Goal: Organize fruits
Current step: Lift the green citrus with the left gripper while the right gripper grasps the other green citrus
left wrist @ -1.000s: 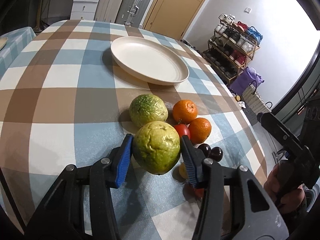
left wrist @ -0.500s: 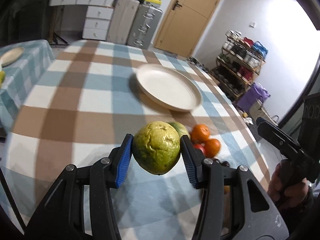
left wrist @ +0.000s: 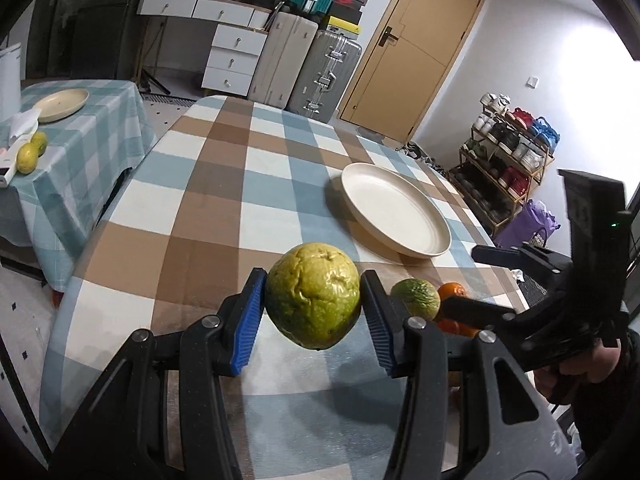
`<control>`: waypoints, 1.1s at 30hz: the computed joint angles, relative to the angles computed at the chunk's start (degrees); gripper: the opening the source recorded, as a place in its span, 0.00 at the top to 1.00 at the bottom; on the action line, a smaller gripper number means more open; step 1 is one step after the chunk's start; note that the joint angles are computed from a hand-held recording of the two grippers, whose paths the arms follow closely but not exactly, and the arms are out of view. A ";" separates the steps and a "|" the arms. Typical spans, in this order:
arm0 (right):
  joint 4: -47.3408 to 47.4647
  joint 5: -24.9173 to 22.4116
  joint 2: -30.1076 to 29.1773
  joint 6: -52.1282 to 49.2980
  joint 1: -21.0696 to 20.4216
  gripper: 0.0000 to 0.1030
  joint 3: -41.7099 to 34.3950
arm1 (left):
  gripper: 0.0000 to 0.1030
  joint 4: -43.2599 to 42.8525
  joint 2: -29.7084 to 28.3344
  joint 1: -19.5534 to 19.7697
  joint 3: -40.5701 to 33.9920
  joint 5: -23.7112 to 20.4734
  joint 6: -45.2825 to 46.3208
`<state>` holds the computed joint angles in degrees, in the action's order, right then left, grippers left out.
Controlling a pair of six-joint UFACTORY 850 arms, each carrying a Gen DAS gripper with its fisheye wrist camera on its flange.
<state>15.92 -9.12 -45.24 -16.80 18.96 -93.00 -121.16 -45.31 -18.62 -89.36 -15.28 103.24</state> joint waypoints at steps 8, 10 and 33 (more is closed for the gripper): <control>-17.40 -9.06 -6.16 11.55 1.33 0.04 -8.88 | 0.56 2.97 -1.19 0.56 -0.59 -0.69 -4.12; -18.79 -9.94 -6.64 10.70 1.75 0.04 -9.49 | 0.56 3.62 -1.55 0.54 -0.94 -0.31 -4.83; -25.11 -12.60 -8.63 17.49 1.54 0.54 -11.09 | 0.56 18.55 -3.72 0.10 -4.72 0.60 -21.42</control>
